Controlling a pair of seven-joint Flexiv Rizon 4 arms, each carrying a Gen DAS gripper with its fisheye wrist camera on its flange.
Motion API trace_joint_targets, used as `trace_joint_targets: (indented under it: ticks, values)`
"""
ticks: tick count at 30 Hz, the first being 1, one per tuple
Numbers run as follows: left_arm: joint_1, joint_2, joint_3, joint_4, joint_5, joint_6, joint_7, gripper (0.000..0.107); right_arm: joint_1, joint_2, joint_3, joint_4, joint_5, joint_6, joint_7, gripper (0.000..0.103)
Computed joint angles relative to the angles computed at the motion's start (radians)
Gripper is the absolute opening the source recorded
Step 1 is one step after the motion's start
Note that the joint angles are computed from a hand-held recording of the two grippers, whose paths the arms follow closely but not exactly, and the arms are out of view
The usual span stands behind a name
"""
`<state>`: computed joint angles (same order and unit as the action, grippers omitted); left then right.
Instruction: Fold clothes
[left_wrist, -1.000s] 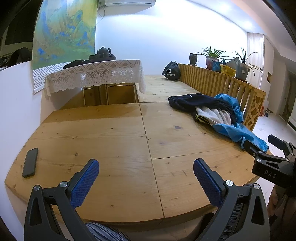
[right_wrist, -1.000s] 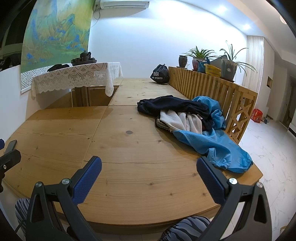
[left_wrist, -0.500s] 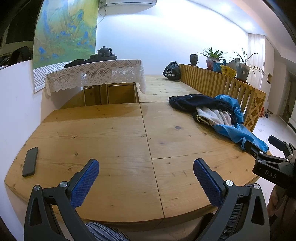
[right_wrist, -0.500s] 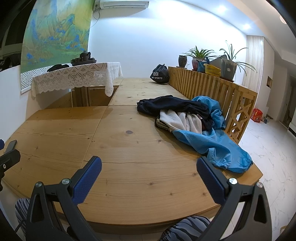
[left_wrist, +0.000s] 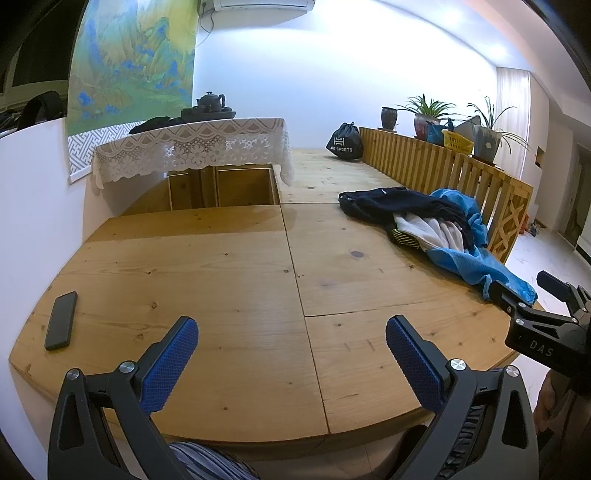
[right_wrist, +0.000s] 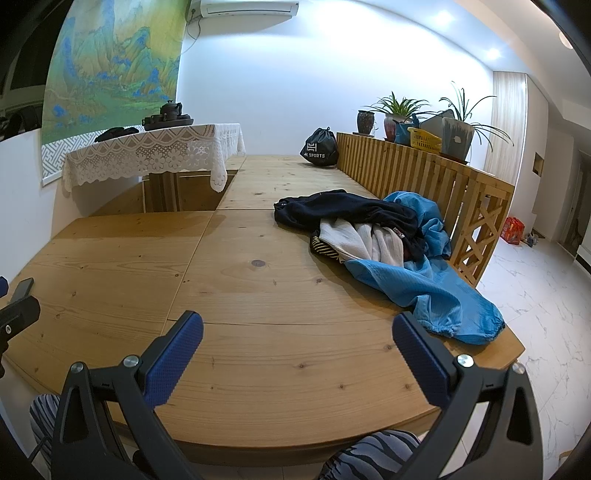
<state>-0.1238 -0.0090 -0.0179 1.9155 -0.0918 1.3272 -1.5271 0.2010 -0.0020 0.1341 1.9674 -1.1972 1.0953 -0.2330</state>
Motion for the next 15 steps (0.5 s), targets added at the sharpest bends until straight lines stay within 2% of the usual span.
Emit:
trace_joint_targets:
  ticks: [15]
  values:
    - [-0.001, -0.007, 0.0, -0.013, 0.015, -0.008, -0.008, 0.103, -0.003, -0.002, -0.003, -0.002, -0.001, 0.005, -0.007, 0.103]
